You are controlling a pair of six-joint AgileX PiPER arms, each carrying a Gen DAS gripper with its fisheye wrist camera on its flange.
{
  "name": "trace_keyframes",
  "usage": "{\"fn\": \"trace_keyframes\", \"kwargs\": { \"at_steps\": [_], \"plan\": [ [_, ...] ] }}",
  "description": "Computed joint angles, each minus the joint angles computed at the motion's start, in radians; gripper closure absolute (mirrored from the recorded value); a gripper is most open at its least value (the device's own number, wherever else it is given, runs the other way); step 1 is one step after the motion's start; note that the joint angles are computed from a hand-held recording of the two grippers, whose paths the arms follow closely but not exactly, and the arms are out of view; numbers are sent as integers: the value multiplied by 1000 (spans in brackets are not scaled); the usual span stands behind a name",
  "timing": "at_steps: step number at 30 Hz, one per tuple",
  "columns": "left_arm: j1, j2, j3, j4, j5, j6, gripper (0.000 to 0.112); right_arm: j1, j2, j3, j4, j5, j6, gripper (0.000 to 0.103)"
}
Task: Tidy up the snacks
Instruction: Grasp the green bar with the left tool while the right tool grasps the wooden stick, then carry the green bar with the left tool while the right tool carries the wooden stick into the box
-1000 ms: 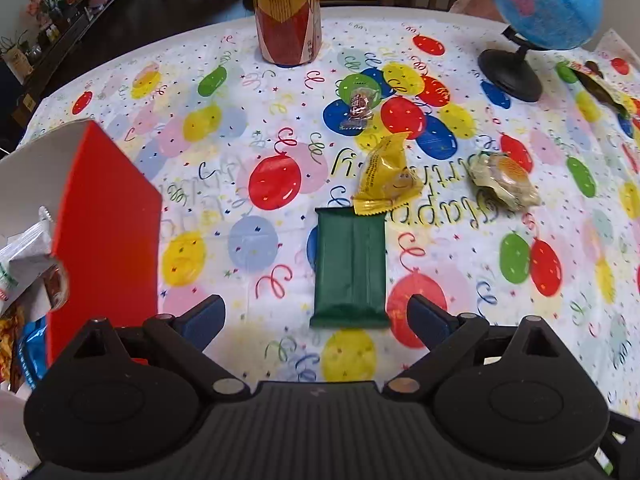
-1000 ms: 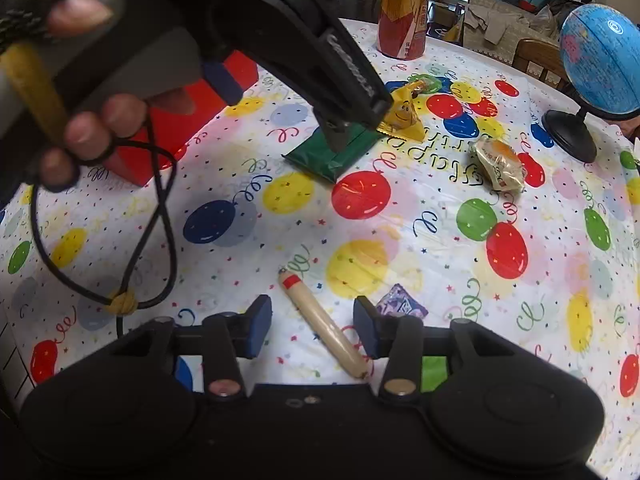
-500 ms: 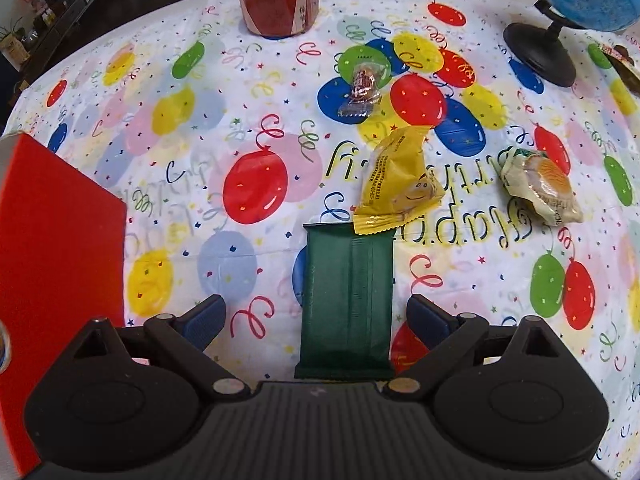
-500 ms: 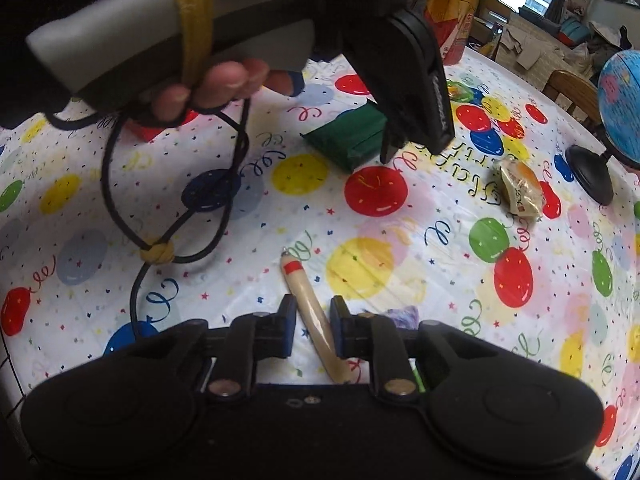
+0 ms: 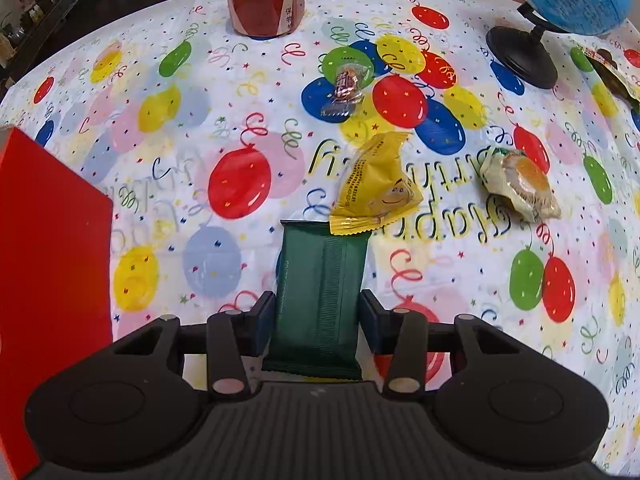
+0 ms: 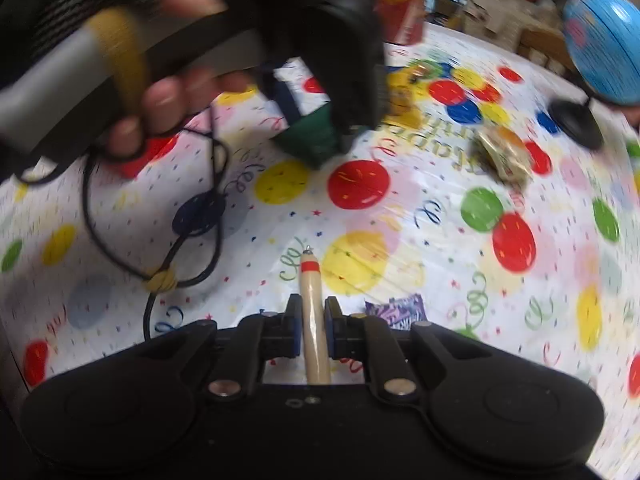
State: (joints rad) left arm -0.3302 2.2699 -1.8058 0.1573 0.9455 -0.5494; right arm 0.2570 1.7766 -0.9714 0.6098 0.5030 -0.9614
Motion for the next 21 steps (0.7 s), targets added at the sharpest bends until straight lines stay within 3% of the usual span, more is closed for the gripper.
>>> {"fn": "trace_keyframes", "kwargs": {
  "at_steps": [13,21],
  "plan": [
    [35,-226,334,-104,-140,69,69,-73,-91,64,120,52,178,94],
    [49,-369,515,-183,-182,162,70,-79,-189,121,126,50,325,94]
  ]
}}
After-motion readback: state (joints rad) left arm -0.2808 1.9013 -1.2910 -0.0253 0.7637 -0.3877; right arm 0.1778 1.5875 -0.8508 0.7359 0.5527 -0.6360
